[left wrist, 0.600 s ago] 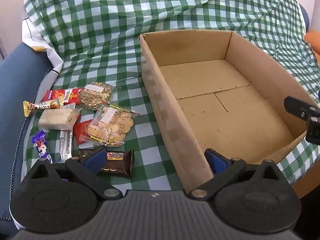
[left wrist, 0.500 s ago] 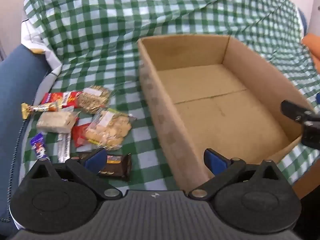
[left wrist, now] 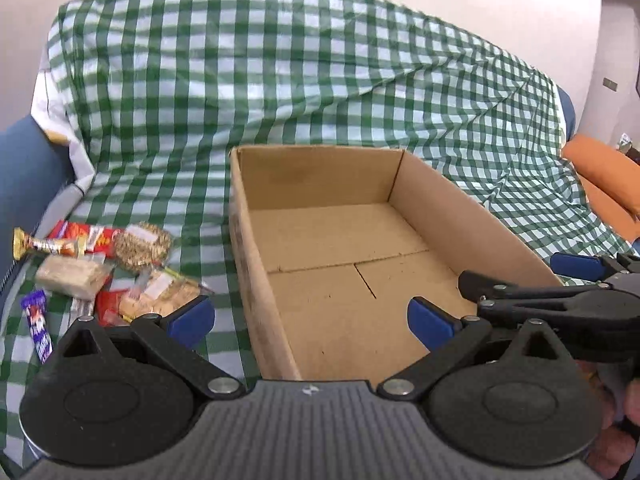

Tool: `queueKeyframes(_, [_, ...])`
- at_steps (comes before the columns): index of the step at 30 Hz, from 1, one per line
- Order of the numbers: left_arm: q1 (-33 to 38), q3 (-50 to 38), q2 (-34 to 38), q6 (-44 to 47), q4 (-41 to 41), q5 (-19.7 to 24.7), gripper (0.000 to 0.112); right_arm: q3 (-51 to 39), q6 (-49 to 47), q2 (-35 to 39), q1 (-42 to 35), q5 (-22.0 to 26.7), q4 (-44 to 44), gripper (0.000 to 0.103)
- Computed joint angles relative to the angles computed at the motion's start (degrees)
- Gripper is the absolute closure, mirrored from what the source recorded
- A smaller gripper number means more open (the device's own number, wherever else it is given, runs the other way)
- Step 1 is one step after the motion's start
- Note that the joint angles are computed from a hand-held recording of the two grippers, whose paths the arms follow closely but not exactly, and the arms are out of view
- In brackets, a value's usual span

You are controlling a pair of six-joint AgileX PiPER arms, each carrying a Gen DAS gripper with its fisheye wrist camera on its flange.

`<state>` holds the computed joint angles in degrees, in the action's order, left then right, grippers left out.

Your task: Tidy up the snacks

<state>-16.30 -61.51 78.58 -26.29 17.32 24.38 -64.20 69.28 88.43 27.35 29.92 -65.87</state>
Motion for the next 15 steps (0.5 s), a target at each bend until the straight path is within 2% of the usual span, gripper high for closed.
queueKeyframes(2, [0.1,0.0,0.2,-1.5,1.3,-0.5,0.010,0.4,4.6,0.9,1.4,2.4,-4.6,0.001])
queueKeyframes(3, [0.7,0.0,0.4,-0.9,0.7,-0.8,0.010,0.4,3.4,0.6,1.4,2.2,-3.5,0.001])
queueKeyframes(5, [2.3,-0.7,0.7,4.0,-5.4,-0.7,0.010,0.9,-0.3,-0.4,-0.5,-2.5,1.2,0.001])
queueKeyframes(6, [3.6,-1.3,1.0,8.5,-10.4,-0.1,0.010,2.2,1.3,-0.6,-2.5,-6.6,0.4,0.001])
queueKeyframes(7, [4.1,-1.8,1.2,10.8,-13.0,0.5,0.010,3.0,4.3,-0.5,-3.0,-8.4,-2.8,0.001])
queueKeyframes(9, [4.5,-2.3,1.4,13.4,-14.5,1.1,0.010,3.7,8.2,-0.2,-3.5,-9.7,-6.9,0.001])
queueKeyframes(15, [4.3,-2.3,1.3,15.2,-14.4,1.8,0.010,3.4,4.2,-0.3,-2.9,-8.8,-3.6,0.001])
